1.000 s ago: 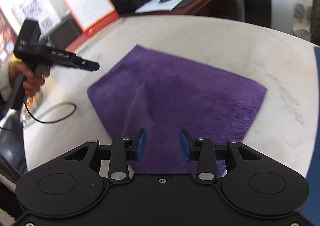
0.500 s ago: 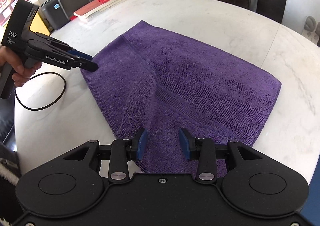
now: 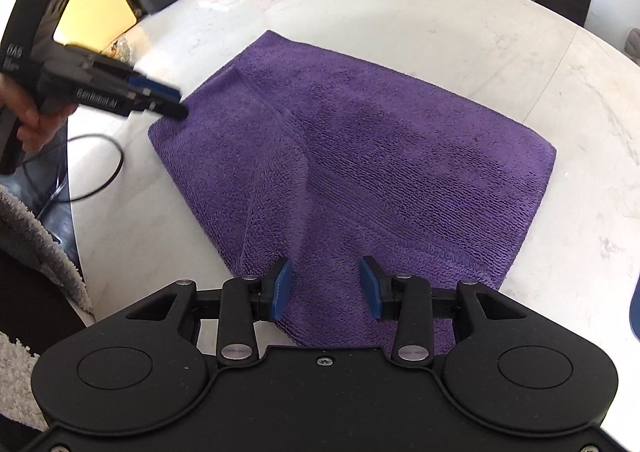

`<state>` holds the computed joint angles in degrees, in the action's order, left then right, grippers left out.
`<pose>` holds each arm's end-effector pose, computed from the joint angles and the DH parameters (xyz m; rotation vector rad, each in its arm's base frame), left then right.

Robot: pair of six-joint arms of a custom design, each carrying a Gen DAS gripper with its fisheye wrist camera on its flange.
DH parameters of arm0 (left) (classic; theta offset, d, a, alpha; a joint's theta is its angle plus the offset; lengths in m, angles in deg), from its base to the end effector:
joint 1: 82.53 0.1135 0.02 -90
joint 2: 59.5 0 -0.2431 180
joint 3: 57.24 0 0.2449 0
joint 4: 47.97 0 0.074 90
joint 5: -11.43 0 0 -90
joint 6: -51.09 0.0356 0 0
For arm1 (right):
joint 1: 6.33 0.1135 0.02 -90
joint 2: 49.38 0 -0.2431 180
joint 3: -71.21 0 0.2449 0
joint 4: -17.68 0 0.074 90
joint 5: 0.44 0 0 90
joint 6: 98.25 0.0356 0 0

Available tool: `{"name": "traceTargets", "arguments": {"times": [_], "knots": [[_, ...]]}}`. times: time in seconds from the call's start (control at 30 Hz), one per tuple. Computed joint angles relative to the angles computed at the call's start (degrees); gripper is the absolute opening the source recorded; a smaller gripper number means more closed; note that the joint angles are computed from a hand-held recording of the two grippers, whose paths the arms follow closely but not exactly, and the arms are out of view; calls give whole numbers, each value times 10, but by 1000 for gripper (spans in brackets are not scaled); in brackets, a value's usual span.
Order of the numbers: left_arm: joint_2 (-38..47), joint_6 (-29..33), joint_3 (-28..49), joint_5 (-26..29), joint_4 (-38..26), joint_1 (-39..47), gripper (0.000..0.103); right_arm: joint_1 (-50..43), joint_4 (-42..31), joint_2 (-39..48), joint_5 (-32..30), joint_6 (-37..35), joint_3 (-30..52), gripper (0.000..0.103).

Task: Fold towel
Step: 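Close the left gripper on the folded towel edge while the right gripper moves along it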

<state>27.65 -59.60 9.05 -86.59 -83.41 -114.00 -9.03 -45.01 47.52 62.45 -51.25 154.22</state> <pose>0.2562 -0.1510 0.1782 0.1855 2.5419 -0.1788 0.3119 0.0015 0.1932 -1.0042 2.5140 0.4776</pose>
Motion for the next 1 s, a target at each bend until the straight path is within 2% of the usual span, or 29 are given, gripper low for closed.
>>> {"name": "traceTargets", "arguments": {"times": [0.2, 0.37, 0.43, 0.63, 0.67, 0.73, 0.8, 1.0], "knots": [[51, 102, 35, 100, 36, 58, 35, 17, 1, 7, 12, 17, 7, 38], [102, 130, 71, 152, 31, 85, 35, 18, -10, 10, 12, 30, 14, 39], [99, 136, 57, 175, 39, 94, 35, 19, -17, 12, 12, 35, 19, 39], [71, 150, 28, 313, 41, 133, 34, 15, -33, 23, 10, 34, 32, 39], [68, 151, 25, 309, 41, 131, 34, 14, -35, 26, 9, 34, 35, 39], [67, 151, 24, 257, 36, 117, 34, 16, -37, 32, 7, 37, 40, 40], [72, 149, 27, 227, 38, 109, 33, 16, -39, 34, 6, 36, 42, 40], [87, 159, 40, 234, 37, 96, 33, 13, -36, 31, 5, 34, 38, 40]]}}
